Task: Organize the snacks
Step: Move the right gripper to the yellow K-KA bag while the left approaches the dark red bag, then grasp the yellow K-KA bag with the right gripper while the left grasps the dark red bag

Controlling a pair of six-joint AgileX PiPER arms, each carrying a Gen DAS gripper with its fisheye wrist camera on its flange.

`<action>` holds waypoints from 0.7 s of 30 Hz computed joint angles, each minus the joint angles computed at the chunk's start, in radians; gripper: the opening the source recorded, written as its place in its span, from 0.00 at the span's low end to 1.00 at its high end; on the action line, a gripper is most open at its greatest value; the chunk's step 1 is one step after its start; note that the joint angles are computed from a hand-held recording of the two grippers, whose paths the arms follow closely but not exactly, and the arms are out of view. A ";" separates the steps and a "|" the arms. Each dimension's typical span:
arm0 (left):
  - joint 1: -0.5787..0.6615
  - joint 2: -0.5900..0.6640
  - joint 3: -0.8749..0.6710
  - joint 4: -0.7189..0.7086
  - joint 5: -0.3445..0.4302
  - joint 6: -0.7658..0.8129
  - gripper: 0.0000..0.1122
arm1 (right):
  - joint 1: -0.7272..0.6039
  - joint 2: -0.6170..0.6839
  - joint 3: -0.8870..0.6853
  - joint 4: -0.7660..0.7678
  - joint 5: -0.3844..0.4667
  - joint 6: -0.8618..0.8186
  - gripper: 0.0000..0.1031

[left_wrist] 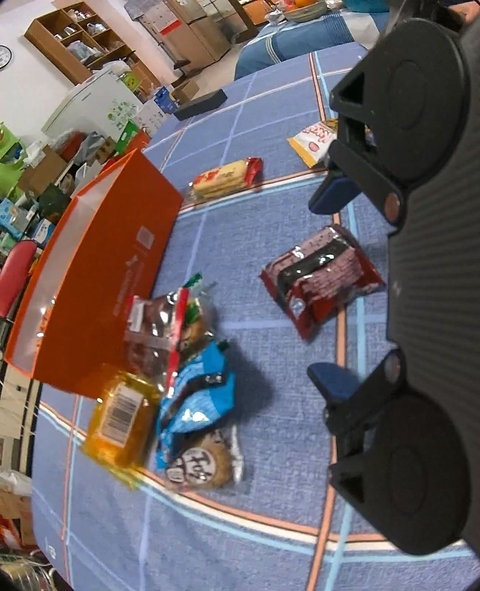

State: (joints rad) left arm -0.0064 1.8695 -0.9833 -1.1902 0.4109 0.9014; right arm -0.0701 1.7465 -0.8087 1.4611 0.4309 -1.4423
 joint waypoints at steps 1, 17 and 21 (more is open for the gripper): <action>-0.006 0.005 -0.011 0.021 0.000 -0.026 0.79 | 0.033 -0.016 0.009 0.055 -0.078 -0.083 0.76; -0.170 0.124 -0.213 0.593 -0.105 -0.560 0.82 | 0.070 0.089 -0.070 0.090 -0.114 -0.178 0.76; -0.176 0.104 -0.192 0.598 -0.122 -0.569 0.83 | 0.069 0.105 -0.089 0.136 -0.106 -0.172 0.76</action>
State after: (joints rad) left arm -0.1820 1.9737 -1.1749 -0.5920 0.2891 0.3322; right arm -0.0012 1.8516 -0.8974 1.5971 0.3244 -1.6141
